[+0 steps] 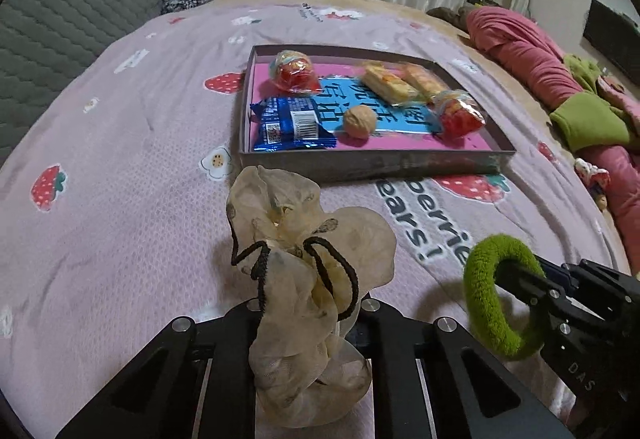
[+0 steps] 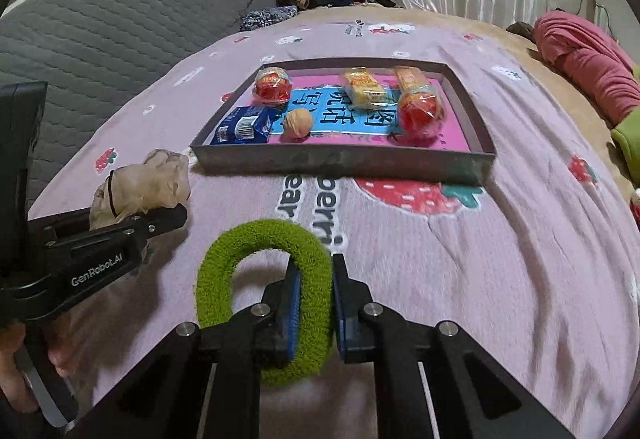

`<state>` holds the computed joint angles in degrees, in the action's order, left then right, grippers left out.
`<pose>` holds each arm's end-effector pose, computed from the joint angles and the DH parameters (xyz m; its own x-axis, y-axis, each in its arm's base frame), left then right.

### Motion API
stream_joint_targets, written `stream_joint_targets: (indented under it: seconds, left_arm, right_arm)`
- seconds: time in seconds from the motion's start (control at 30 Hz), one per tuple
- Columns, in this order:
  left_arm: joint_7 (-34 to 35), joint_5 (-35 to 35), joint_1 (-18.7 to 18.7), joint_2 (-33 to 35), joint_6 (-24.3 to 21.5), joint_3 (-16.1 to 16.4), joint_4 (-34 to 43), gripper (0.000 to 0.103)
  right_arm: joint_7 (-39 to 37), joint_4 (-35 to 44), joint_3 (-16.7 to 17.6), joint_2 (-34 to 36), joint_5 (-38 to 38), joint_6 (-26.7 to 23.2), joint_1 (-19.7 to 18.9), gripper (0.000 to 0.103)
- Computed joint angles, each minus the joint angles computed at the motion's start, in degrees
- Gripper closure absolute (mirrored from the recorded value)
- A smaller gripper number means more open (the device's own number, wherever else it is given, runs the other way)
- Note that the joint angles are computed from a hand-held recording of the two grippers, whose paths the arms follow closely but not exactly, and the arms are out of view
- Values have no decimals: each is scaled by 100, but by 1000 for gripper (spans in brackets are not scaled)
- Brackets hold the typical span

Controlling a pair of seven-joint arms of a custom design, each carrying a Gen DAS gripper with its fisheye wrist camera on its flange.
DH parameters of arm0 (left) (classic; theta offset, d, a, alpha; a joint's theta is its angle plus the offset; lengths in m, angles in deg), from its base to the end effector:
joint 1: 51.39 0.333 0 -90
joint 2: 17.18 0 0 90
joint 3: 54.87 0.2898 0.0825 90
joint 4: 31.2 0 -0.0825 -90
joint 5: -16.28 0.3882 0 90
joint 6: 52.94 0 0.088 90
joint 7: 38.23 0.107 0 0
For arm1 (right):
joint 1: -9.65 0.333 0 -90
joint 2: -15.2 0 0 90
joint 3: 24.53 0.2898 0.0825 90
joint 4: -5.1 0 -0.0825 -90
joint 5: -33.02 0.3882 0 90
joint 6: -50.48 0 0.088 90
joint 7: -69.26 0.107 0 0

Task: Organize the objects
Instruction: 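Lift the scrunchie and green ring and carry them toward the tray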

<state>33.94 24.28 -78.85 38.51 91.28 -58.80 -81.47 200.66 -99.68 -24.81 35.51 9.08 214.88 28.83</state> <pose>0.7104 -0.4037 0.3721 -0.3048 -0.9454 0.1154 -0.7715 0.1741 -0.6120 0.6322 0.2408 0.3895 0.0174 -0.9922 -0.1235 -0.7617 0.0668 -0.6445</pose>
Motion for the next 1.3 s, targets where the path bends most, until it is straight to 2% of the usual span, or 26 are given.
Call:
stream_joint_targets:
  seconds: [0.13, 0.37, 0.53, 0.63, 0.83, 1.3]
  left_arm:
    - [-272, 229, -119, -721, 454, 170, -1143, 89]
    - [-796, 630, -292, -1758, 1045, 290, -2618, 89]
    - [-1232, 1085, -472, -2329, 1253, 406, -3327, 89]
    - [-1455, 1275, -462, -2634, 1330, 366, -3661, 89]
    - [-2041, 2025, -570, -3150, 1324, 397, -4049, 89]
    - [-2668, 2971, -452, -3582, 1092, -43, -4168, 89]
  right_arm:
    - [323, -348, -135, -359, -308, 8, 141, 89]
    - [748, -819, -85, -968, -826, 28, 107, 89]
    - [765, -1125, 109, -1367, -904, 10, -18, 89]
    - [895, -1286, 180, -1581, -1074, 20, -51, 89]
    - [1152, -1543, 332, -1997, -1386, 36, -156, 89]
    - [1266, -2110, 656, -2778, -1597, 7, -463, 89]
